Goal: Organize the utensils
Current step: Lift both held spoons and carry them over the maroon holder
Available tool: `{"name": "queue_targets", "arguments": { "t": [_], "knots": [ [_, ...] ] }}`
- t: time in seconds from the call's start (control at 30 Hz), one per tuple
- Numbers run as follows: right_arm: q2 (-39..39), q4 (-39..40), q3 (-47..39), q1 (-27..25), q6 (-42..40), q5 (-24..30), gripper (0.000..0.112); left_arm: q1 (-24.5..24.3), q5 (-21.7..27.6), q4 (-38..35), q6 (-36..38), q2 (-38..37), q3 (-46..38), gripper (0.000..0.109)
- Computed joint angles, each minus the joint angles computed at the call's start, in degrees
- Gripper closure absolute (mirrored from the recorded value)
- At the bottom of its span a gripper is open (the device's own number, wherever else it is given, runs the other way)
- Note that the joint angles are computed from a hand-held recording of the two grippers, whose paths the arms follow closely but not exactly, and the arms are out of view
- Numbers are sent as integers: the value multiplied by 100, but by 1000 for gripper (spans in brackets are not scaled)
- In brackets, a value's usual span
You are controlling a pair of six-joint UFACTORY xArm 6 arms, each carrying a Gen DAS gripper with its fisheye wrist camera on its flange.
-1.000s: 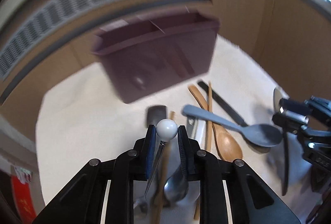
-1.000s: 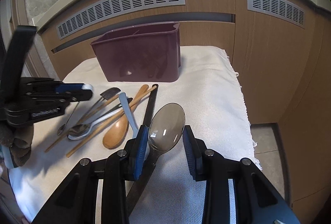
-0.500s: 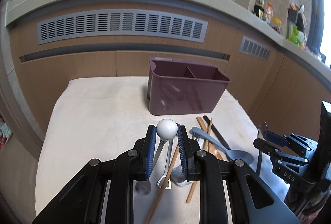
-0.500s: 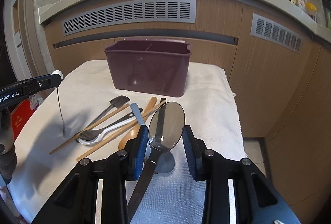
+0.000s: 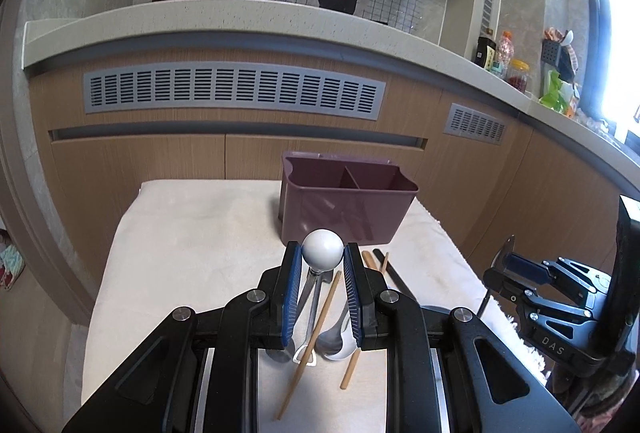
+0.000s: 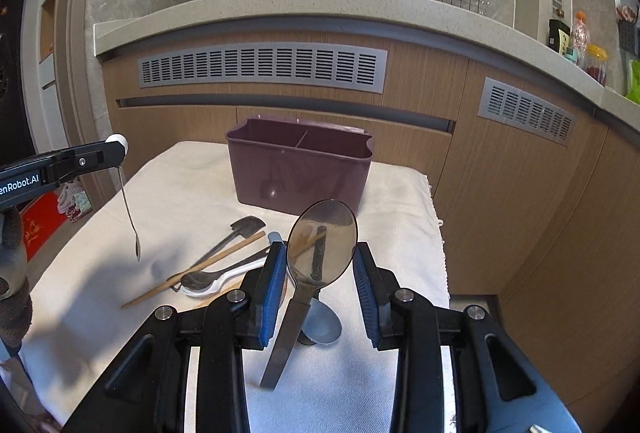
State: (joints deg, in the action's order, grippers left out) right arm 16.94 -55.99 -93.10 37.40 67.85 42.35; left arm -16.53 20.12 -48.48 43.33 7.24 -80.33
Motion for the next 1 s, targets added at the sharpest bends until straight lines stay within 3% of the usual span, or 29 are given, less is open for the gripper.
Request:
{"name": "queue_targets", "arguments": {
  "t": [0.7, 1.0],
  "knots": [
    [-438, -273, 311, -15, 310, -342, 81, -145, 19, -121, 154, -405, 144, 86],
    [-364, -605, -18, 23, 240, -167, 81, -184, 59, -129, 133, -281, -156, 86]
  ]
}}
